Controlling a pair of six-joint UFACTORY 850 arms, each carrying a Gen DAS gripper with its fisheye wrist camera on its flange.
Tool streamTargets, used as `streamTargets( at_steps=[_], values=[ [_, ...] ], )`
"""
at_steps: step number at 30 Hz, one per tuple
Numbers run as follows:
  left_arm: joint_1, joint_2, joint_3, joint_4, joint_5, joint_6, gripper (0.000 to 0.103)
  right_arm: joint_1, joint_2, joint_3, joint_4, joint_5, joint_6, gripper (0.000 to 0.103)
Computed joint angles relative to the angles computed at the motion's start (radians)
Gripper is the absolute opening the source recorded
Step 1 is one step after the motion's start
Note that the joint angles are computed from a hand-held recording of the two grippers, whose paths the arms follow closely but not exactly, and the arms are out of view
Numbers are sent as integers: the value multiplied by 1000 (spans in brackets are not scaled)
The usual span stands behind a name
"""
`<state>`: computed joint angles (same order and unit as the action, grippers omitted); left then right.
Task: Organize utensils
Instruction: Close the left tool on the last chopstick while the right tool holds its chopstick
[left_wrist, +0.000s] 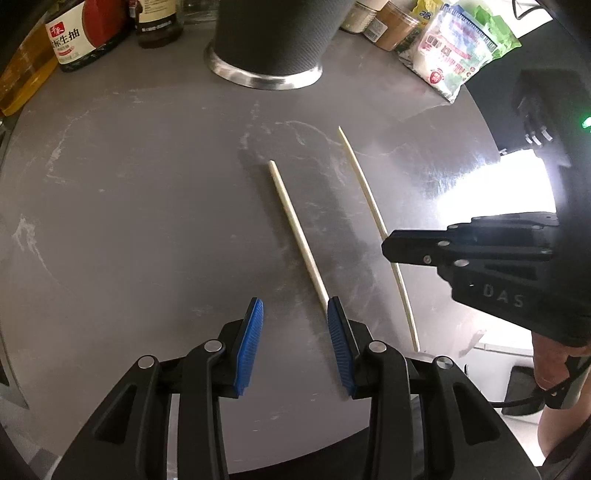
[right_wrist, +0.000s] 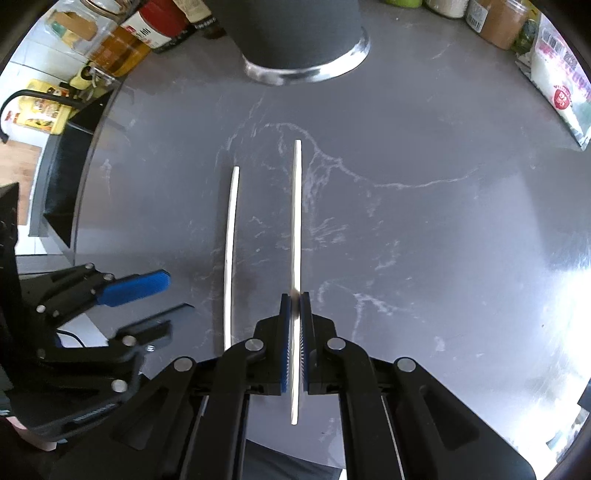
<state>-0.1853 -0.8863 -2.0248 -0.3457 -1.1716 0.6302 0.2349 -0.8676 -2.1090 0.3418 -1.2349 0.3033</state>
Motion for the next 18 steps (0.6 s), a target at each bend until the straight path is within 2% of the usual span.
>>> streamTargets(
  at_steps=[2,9,18],
  values=[
    [-14,29,44,9,45,-36,35,-9,18,29,18,22,-27,6],
    [-43,50,89,71,116,-183,35,-32,44,75,98,46,-152,6],
    [-78,36,85,163,131,-327,33,-59,57,107,164,47,-270,6]
  ],
)
